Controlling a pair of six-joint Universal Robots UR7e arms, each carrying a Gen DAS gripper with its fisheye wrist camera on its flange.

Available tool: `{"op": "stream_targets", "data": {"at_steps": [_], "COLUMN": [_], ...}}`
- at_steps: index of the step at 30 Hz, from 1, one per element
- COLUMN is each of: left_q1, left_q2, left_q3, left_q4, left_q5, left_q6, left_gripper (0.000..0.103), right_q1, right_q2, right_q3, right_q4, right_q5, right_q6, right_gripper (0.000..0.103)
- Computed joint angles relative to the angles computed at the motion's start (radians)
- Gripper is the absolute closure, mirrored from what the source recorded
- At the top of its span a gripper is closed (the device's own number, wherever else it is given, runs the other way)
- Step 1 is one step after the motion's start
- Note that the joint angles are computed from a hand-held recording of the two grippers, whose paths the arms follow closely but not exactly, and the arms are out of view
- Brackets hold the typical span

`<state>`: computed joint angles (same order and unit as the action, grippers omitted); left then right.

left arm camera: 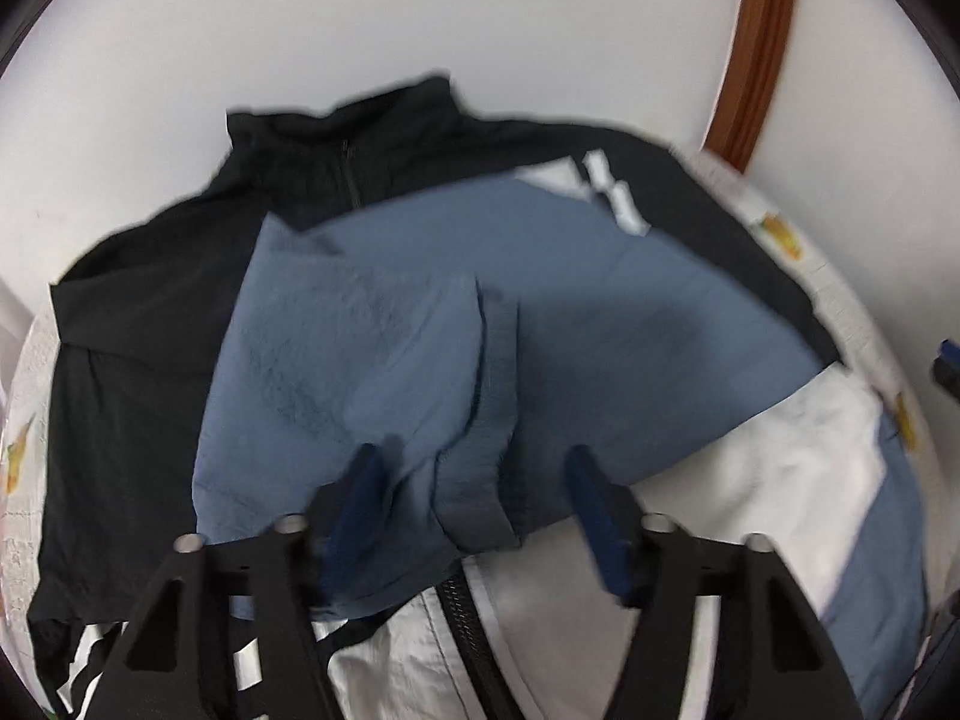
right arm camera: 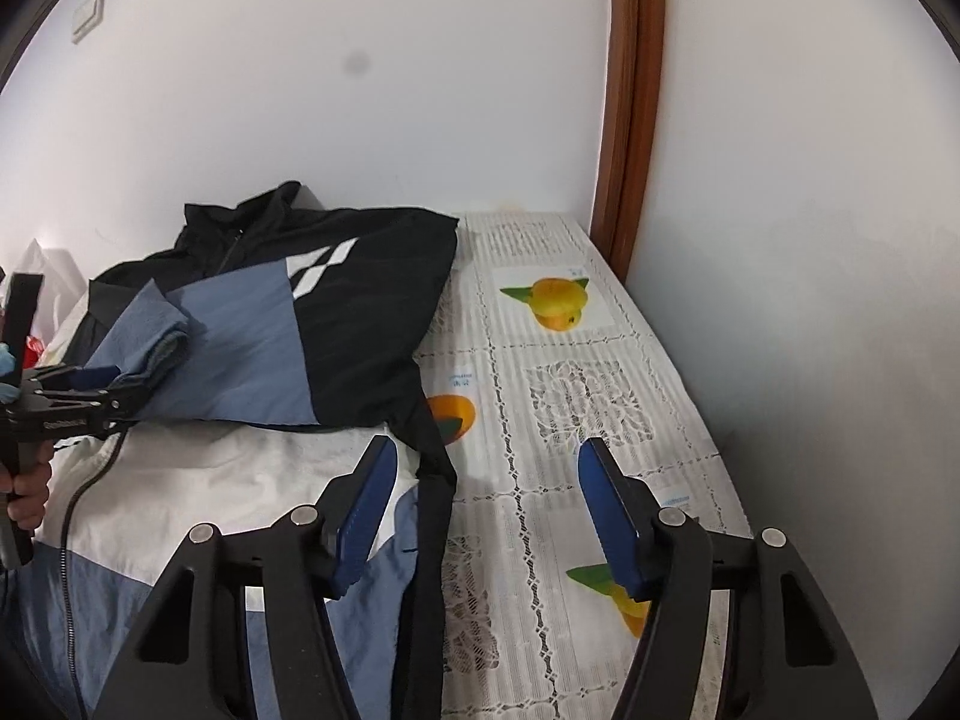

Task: Fold large clothes
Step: 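Grasp the blue sleeve cuff with the left gripper, then lay the blue sleeve cuff flat with the left gripper and release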

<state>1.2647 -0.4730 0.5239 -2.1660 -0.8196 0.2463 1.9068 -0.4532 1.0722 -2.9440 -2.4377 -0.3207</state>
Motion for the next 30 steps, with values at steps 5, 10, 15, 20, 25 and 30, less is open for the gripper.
{"op": "stream_targets", "data": {"at_steps": [5,10,15,20,25,30], "left_q1": [0.012,0.016,0.012,0.057,0.112,0.147], "left_q2": [0.002,-0.041,-0.152,-0.201,-0.207,-0.173], "left_q3": [0.01,0.026,0.145,0.109,0.075,0.001], "left_q4": [-0.038,-0.05,-0.233,-0.184,-0.096,0.021], "left_q5": [-0.002,-0.039,-0.015,0.012,-0.01,-0.015], "left_q6": [0.003,-0.002,0.06,-0.043,-0.155,-0.229], "left_gripper": [0.064,0.09,0.091,0.091,0.085,0.081], "right_q1": [0.002,0.021,0.045,0.061,0.047,0.026], "right_q2": [0.022,0.048,0.126,0.26,0.35,0.46], "right_q3": [-0.027,-0.063,-0.186,-0.398,-0.57,-0.773], "right_q4": [0.022,0.06,0.161,0.248,0.343,0.461], "right_q5": [-0.01,-0.013,0.023,0.043,0.078,0.008], "right_q6": [0.004,0.011,0.001,-0.029,0.035,0.085], "right_gripper": [0.041,0.041,0.041,0.041,0.041,0.04]}}
